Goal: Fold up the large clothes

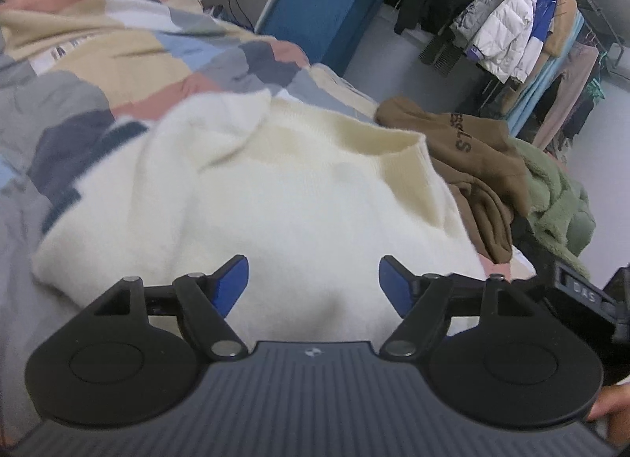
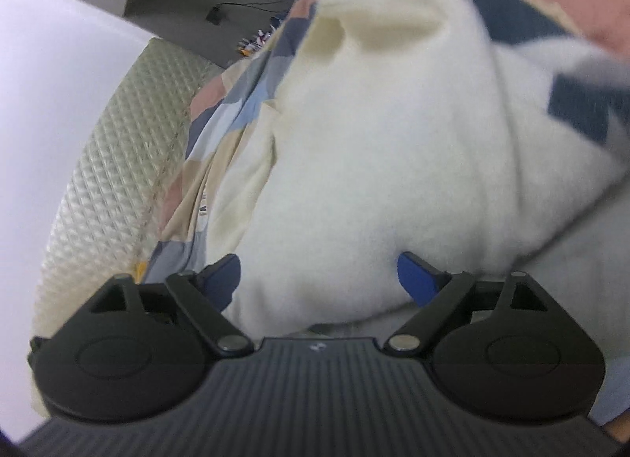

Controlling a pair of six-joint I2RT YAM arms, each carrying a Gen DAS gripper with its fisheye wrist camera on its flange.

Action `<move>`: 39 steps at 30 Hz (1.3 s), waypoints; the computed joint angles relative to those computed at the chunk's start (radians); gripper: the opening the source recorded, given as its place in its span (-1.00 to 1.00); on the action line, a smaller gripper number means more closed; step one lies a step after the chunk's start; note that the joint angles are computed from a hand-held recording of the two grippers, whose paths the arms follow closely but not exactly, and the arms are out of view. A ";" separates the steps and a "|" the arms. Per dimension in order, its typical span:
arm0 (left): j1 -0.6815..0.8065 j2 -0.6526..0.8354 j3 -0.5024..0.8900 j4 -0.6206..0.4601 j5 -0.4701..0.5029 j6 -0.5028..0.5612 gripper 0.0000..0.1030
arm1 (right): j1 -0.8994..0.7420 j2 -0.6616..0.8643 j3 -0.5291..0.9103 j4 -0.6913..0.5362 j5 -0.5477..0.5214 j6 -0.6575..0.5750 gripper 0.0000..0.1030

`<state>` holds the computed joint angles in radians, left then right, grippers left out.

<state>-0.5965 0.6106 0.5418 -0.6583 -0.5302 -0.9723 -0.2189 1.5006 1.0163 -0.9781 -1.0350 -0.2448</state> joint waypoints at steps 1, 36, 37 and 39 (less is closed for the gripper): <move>-0.001 -0.008 -0.004 0.006 0.006 -0.003 0.53 | 0.005 0.007 -0.004 0.009 -0.006 0.020 0.79; 0.637 -0.128 -0.370 0.476 0.950 -0.283 0.86 | -0.006 -0.047 -0.198 0.457 -0.212 0.654 0.83; 0.646 -0.104 -0.380 0.495 0.945 -0.303 0.86 | -0.031 -0.013 -0.172 0.375 -0.210 0.572 0.83; 0.674 -0.084 -0.397 0.524 0.948 -0.334 0.86 | -0.027 -0.008 -0.164 0.359 -0.185 0.576 0.82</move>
